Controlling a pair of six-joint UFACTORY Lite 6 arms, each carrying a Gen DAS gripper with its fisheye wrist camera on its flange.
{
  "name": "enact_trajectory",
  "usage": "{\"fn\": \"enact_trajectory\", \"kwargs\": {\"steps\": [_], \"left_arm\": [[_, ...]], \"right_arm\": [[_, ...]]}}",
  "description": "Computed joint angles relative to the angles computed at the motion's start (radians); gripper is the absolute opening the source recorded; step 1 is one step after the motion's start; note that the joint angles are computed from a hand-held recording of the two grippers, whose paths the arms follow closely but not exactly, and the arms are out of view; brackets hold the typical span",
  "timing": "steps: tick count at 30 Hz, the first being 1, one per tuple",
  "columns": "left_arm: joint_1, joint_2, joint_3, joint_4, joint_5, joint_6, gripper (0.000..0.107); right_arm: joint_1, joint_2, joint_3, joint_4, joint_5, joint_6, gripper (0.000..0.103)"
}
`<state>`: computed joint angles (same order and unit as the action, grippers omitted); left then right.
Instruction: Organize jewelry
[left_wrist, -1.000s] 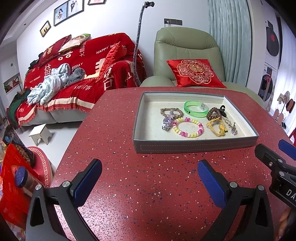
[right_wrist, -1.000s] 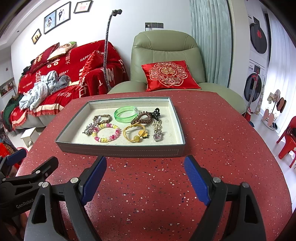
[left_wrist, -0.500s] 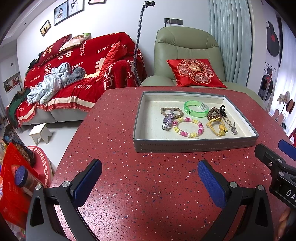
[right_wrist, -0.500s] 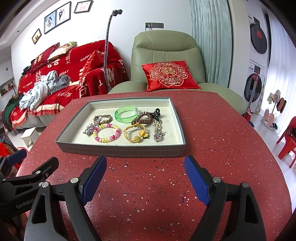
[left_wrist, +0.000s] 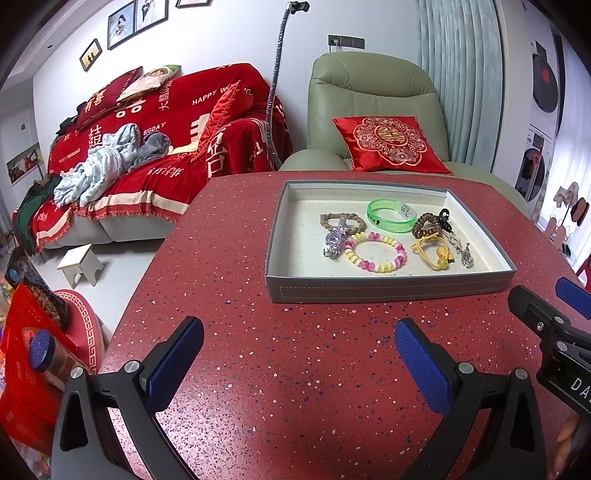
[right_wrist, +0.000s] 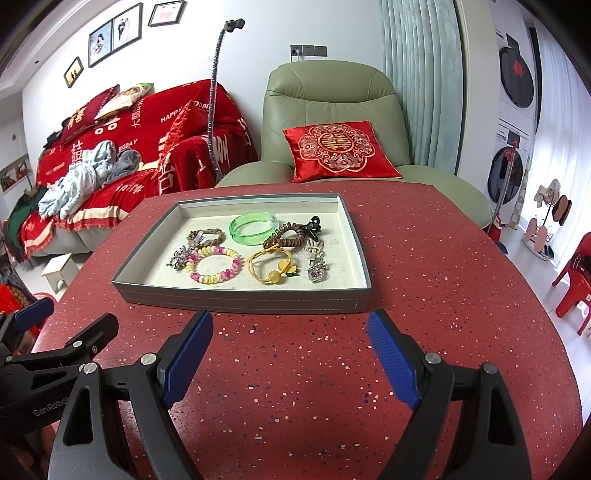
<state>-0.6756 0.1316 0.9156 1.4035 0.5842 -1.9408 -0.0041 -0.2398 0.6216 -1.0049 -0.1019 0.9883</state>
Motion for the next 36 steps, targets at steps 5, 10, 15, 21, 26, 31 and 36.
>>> {"fn": "enact_trajectory", "kwargs": {"steps": [5,10,15,21,26,31,36], "left_arm": [[-0.003,0.001,0.001,0.001,0.006,0.000,0.103],[-0.001,-0.003,0.002,-0.012,0.006,0.013,0.103],[0.003,-0.009,-0.005,-0.019,0.000,0.023,0.103],[0.004,-0.009,-0.005,-0.021,-0.004,0.026,0.103],[0.003,-0.006,-0.004,-0.017,-0.001,0.020,0.103],[0.005,-0.013,-0.009,-0.014,-0.002,0.026,0.103],[0.013,-0.021,-0.010,-0.025,-0.020,0.040,0.103]], "right_arm": [[0.004,0.002,0.002,0.024,0.003,-0.021,0.088],[0.005,0.001,0.001,0.033,0.004,-0.032,0.088],[0.004,0.003,0.002,0.029,0.003,-0.026,0.088],[0.014,-0.006,-0.003,0.021,0.010,-0.019,0.088],[0.013,-0.011,-0.006,-0.005,0.009,0.006,0.088],[0.014,-0.007,-0.004,0.010,0.009,-0.008,0.088],[0.015,-0.009,-0.005,0.011,0.010,-0.008,0.088]]}}
